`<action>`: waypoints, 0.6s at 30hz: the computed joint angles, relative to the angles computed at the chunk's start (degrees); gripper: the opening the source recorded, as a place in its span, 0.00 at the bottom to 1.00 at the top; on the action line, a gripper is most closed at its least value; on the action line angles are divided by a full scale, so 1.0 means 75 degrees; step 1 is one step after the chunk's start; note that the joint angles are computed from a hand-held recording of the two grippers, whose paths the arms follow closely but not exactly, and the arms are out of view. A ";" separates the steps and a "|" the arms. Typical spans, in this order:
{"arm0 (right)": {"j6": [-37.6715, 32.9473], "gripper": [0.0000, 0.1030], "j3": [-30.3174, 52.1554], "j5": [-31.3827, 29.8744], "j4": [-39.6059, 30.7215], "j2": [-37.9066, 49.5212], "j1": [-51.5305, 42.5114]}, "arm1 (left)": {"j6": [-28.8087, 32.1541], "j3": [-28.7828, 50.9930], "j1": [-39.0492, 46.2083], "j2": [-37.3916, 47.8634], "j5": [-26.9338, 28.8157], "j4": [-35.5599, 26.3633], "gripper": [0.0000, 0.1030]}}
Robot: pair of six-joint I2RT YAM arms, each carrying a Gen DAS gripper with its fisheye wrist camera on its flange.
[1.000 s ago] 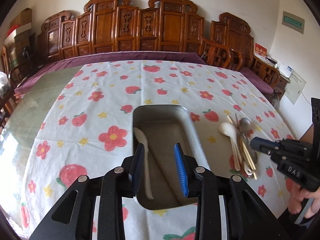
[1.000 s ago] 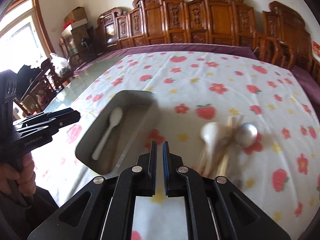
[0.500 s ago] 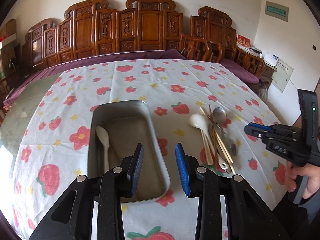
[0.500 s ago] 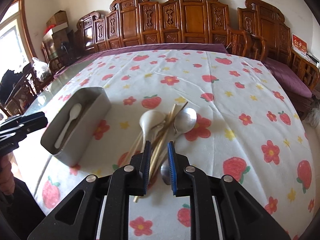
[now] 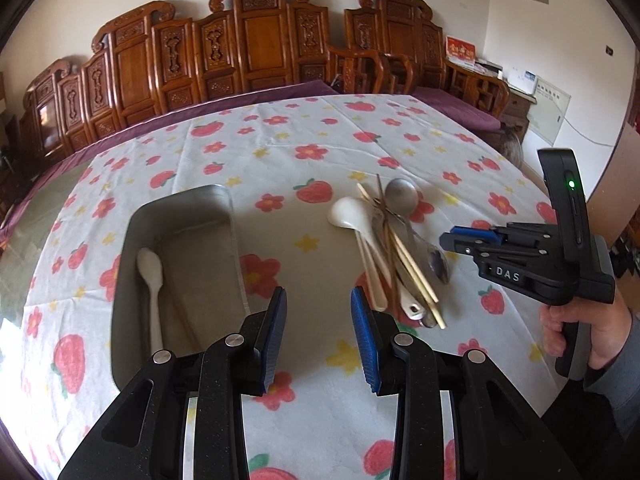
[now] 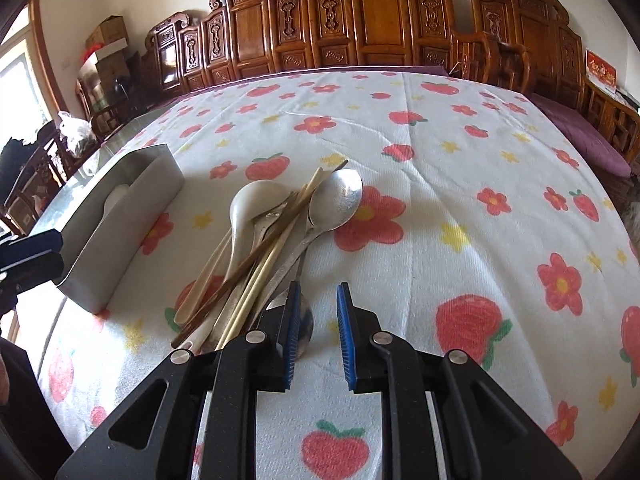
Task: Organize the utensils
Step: 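Grasp a wooden chopstick from the pile with the left gripper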
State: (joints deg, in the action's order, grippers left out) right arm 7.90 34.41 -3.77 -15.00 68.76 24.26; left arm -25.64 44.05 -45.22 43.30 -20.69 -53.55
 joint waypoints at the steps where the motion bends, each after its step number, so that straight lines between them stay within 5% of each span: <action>1: -0.0032 0.20 0.0013 0.0016 -0.0006 0.0004 -0.0004 | -0.0018 -0.0002 -0.0087 0.0134 0.0010 0.0114 0.30; 7: -0.0345 0.20 0.0147 -0.0272 -0.0039 0.0105 -0.0387 | 0.0022 0.0111 -0.0282 0.1075 0.0257 0.0684 0.30; 18: -0.0520 0.20 0.0277 -0.0910 -0.0074 0.0094 -0.1023 | 0.0241 0.0220 0.0307 0.3209 0.1477 0.2208 0.14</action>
